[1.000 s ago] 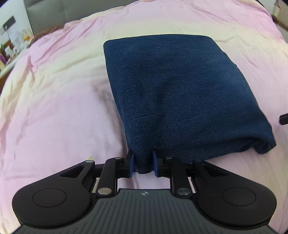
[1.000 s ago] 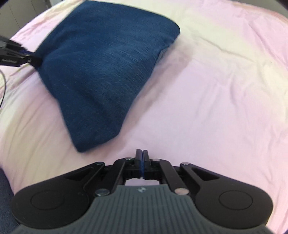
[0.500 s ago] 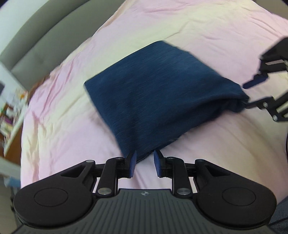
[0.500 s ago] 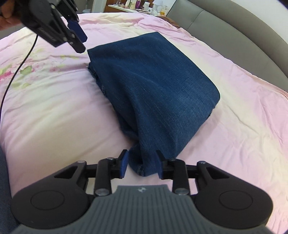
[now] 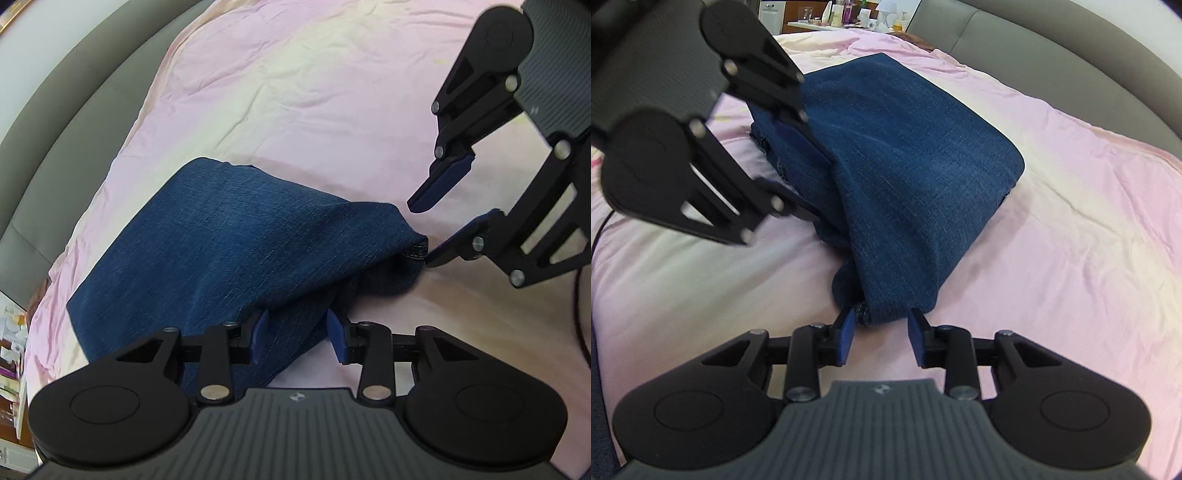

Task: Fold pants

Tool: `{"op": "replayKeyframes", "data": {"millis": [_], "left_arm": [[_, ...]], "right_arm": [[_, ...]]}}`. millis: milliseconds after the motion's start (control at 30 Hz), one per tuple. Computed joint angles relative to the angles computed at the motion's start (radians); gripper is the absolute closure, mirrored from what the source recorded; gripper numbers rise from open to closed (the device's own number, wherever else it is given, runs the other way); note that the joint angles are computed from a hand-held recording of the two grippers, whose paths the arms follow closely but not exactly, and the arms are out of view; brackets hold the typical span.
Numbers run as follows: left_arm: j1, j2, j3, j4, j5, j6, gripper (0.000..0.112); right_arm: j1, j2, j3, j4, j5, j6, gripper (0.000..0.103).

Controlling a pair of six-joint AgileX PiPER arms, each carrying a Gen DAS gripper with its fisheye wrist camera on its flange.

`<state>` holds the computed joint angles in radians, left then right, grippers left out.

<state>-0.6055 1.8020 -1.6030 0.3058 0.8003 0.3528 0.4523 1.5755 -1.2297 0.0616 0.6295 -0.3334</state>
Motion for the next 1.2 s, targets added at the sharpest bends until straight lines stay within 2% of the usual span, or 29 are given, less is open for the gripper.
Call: {"op": "replayKeyframes", "data": {"millis": [67, 167, 200, 233, 267, 367, 467, 567, 667, 767, 833, 933, 1100, 1167, 1200], "left_arm": [[-0.023, 0.007, 0.034, 0.088, -0.038, -0.054, 0.07], [-0.031, -0.006, 0.066, 0.108, -0.061, -0.067, 0.094], [-0.027, -0.021, 0.071, 0.077, -0.057, -0.037, 0.109], [-0.03, -0.028, 0.071, 0.072, -0.047, -0.032, 0.111], [-0.03, -0.04, 0.079, 0.067, -0.046, -0.023, 0.112], [-0.016, -0.064, 0.077, 0.006, -0.013, 0.036, 0.112], [-0.004, -0.067, 0.065, -0.023, 0.031, 0.052, 0.112], [0.011, -0.077, 0.091, -0.018, 0.072, 0.046, 0.112], [0.032, -0.12, 0.15, 0.017, 0.075, -0.002, 0.112], [0.079, -0.146, 0.13, 0.02, 0.087, -0.075, 0.112], [0.12, -0.132, 0.058, 0.0, 0.122, -0.109, 0.109], [0.197, -0.103, -0.06, -0.046, 0.145, -0.161, 0.102], [0.313, 0.021, -0.287, -0.127, 0.192, -0.267, 0.102], [0.367, 0.111, -0.436, -0.22, 0.269, -0.317, 0.092], [0.392, 0.138, -0.473, -0.269, 0.277, -0.336, 0.08]], "right_arm": [[-0.012, 0.001, 0.005, 0.046, -0.006, -0.038, 0.076], [-0.022, 0.0, 0.019, 0.087, -0.031, -0.061, 0.076], [-0.026, 0.002, 0.018, 0.092, -0.036, -0.062, 0.076], [-0.029, 0.003, 0.018, 0.094, -0.038, -0.057, 0.078], [-0.035, 0.005, 0.017, 0.107, -0.035, -0.065, 0.078], [-0.072, 0.001, 0.013, 0.198, 0.003, -0.13, 0.087], [-0.09, -0.003, 0.012, 0.23, 0.037, -0.16, 0.103], [-0.085, -0.004, 0.023, 0.163, 0.057, -0.11, 0.103], [-0.118, -0.019, 0.038, 0.199, 0.086, -0.119, 0.103], [-0.137, -0.033, 0.039, 0.225, 0.093, -0.141, 0.103], [-0.143, -0.032, 0.025, 0.231, 0.091, -0.132, 0.102], [-0.149, -0.004, -0.024, 0.229, 0.079, -0.106, 0.095], [-0.16, 0.083, -0.143, 0.244, 0.061, -0.046, 0.095], [-0.163, 0.142, -0.224, 0.246, 0.063, -0.007, 0.085], [-0.167, 0.173, -0.269, 0.249, 0.07, 0.024, 0.072]]}}
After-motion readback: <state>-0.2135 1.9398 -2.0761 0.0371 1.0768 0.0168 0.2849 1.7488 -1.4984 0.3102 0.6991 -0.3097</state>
